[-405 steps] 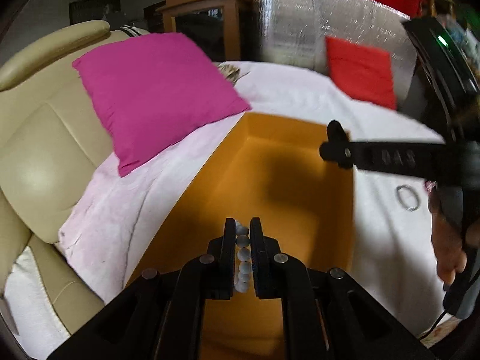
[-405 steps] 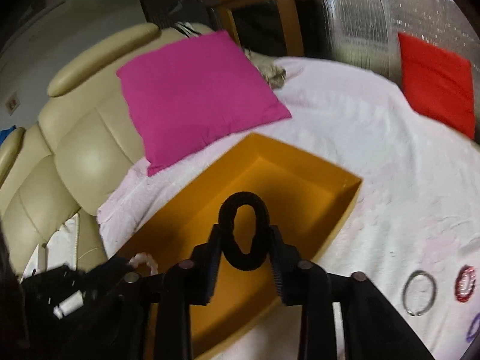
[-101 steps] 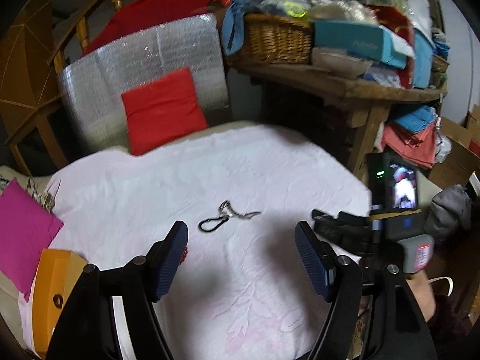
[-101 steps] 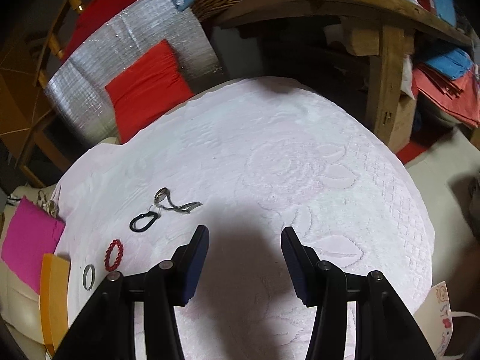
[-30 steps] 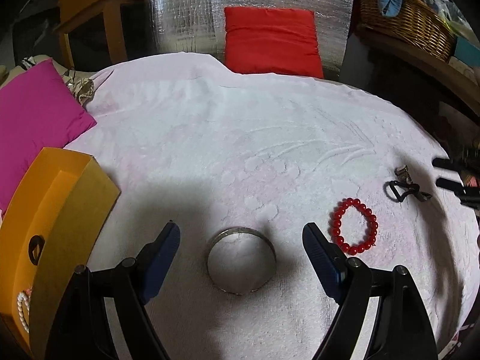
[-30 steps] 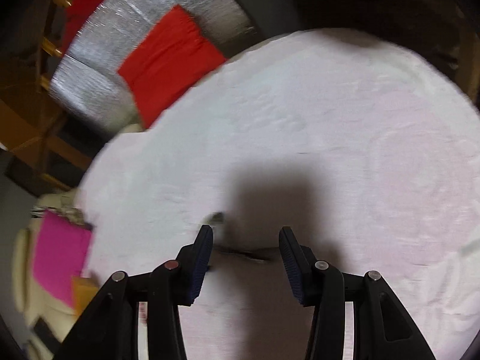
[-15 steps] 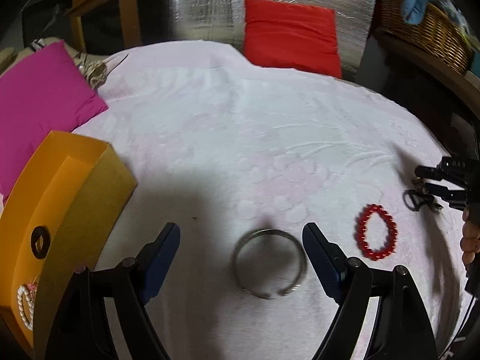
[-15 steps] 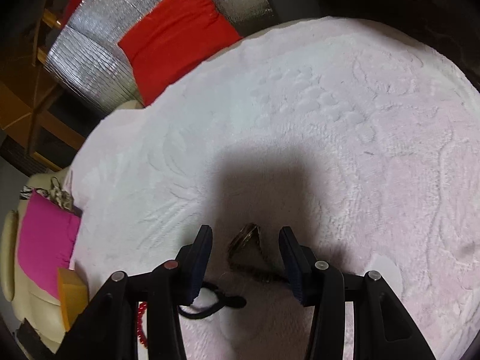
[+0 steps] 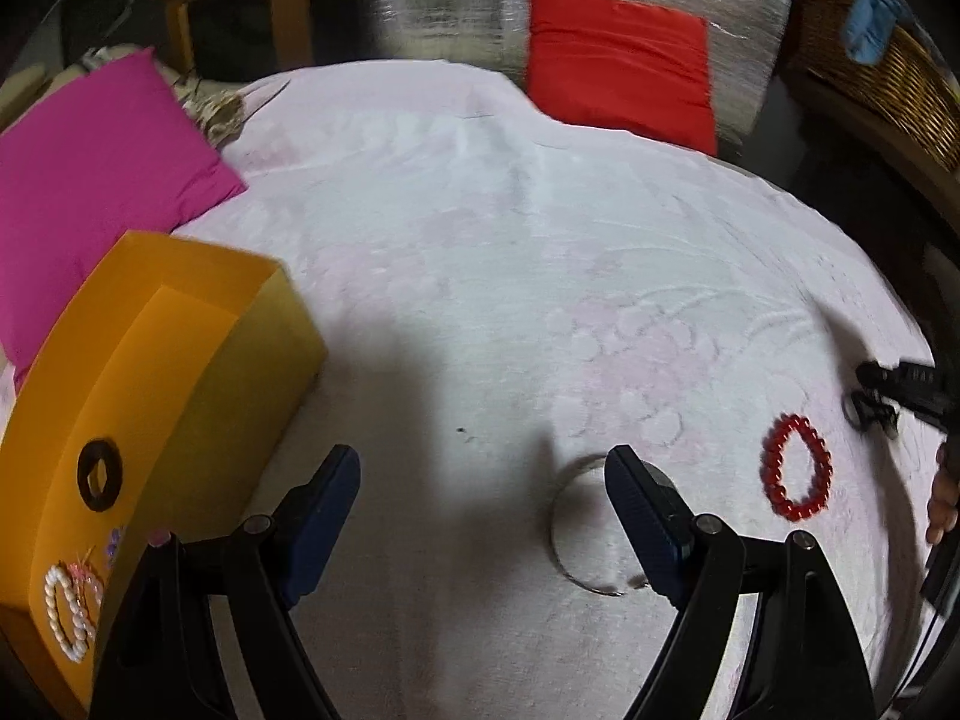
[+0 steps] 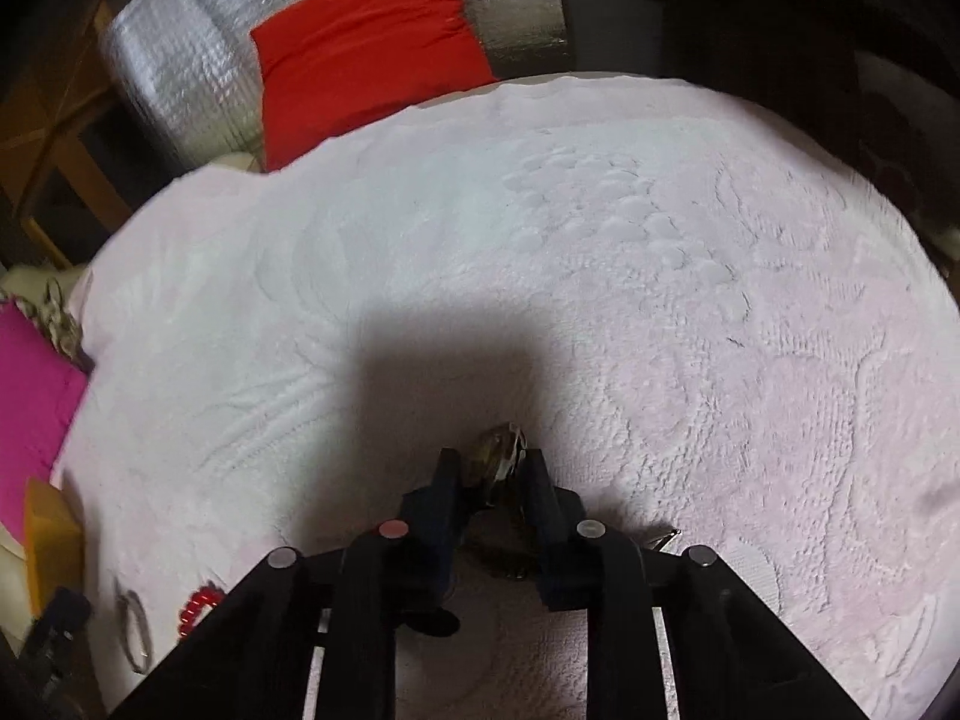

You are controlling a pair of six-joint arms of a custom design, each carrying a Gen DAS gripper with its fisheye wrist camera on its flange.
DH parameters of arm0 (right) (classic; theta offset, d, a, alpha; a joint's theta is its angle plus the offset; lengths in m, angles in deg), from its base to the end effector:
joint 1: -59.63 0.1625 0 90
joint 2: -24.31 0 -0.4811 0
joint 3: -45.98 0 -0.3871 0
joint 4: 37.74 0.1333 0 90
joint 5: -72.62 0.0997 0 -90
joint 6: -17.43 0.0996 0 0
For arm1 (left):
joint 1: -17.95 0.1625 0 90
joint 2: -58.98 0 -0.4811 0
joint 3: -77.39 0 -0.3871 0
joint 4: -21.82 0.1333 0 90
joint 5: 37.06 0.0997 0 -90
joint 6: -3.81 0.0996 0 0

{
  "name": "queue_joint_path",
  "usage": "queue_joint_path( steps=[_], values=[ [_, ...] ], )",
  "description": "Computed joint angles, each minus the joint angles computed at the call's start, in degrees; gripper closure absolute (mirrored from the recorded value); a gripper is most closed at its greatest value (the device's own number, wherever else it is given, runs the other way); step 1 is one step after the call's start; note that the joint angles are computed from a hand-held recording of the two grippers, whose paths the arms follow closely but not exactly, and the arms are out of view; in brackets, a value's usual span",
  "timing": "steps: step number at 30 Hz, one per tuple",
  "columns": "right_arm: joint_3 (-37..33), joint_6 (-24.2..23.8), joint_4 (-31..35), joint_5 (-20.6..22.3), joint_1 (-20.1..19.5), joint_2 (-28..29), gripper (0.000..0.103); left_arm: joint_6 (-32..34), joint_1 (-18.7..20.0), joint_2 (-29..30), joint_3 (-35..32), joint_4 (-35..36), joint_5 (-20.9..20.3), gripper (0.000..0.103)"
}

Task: Organize jewelry
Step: 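Close the right gripper on the silver watch and lift it, then lower the left gripper over the silver bangle and close on its rim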

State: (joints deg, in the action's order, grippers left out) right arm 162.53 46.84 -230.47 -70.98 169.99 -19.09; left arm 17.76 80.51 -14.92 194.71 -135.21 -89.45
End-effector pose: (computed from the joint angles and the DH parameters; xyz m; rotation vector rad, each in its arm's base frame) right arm 0.2508 -0.5231 0.1204 -0.4854 -2.2601 1.0358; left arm -0.0755 -0.5665 0.3263 0.7088 2.3739 -0.6118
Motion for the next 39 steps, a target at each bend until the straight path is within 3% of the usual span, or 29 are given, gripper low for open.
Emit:
queue_joint_path(
  steps=[3,20,32,39],
  values=[
    [1.88,-0.18,-3.71,0.54,0.14,-0.67,0.088,2.56,-0.49,-0.05,0.72,-1.45,-0.22,0.019],
    [13.67,-2.29,-29.48,2.2,3.35,-4.47,0.089,2.53,0.34,-0.91,0.43,-0.79,-0.96,0.019],
    [14.93,-6.45,-37.12,-0.42,9.91,-4.04,0.089,4.54,0.86,-2.95,1.83,-3.94,-2.47,0.019],
    [15.99,-4.42,-40.12,-1.09,13.22,-3.39,0.089,5.62,0.71,-3.22,2.61,-3.68,-2.81,0.019]
  ],
)
